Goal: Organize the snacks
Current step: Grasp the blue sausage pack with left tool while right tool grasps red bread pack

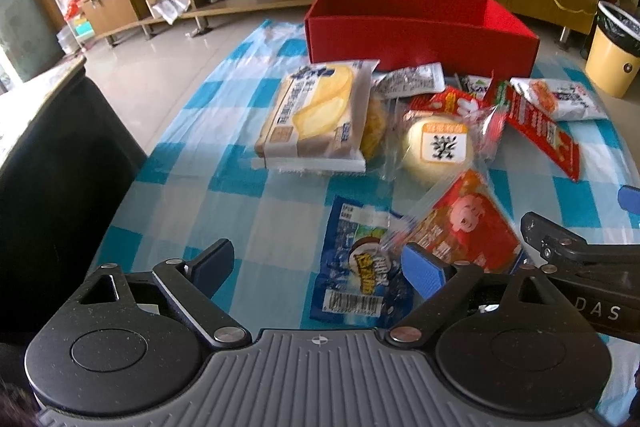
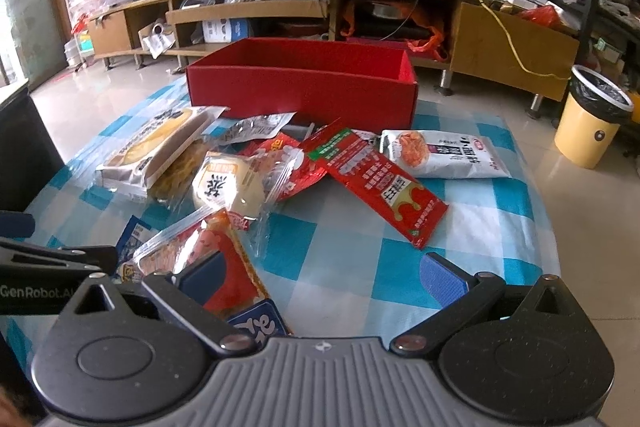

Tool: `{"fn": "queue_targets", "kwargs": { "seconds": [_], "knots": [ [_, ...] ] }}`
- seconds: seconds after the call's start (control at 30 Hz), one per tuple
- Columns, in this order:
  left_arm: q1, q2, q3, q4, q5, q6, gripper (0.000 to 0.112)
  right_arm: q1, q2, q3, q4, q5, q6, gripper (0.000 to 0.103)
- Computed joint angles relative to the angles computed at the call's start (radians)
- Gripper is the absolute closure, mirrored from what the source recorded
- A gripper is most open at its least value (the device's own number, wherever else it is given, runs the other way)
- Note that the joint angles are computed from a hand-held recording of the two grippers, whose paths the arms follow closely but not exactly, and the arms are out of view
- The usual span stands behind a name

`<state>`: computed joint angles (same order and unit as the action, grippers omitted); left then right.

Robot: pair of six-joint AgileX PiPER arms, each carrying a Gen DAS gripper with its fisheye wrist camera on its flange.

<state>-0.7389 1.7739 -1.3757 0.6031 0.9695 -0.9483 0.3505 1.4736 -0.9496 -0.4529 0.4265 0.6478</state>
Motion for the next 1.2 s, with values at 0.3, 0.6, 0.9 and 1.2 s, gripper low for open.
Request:
{"fn": "queue_targets", "kwargs": {
  "seconds": [0.3,0.6,0.9,1.2],
  "knots": [
    [0.08,-0.019,0.018,-0.094,-0.026,0.071,0.011,-0.009,0.077,-0.054,0.216,0.008,-0.294,0.002],
    [0.161,-0.005,0.005,-0.161,-0.01,0.104,0.011,0.019,0.164,-0.133,0.355,0.0,-0.509,0.003],
    [0.172,0.008,0.006,-0.17,-0.005,0.121,0.011,0.06,0.22,-0.167,0.402,0.035,-0.626,0.005],
    [0.158,0.027,-0.003,-0.172,-0.001,0.134,0.011,0.002,0.254,-0.171,0.627,0.048,-0.821,0.001]
  ]
}}
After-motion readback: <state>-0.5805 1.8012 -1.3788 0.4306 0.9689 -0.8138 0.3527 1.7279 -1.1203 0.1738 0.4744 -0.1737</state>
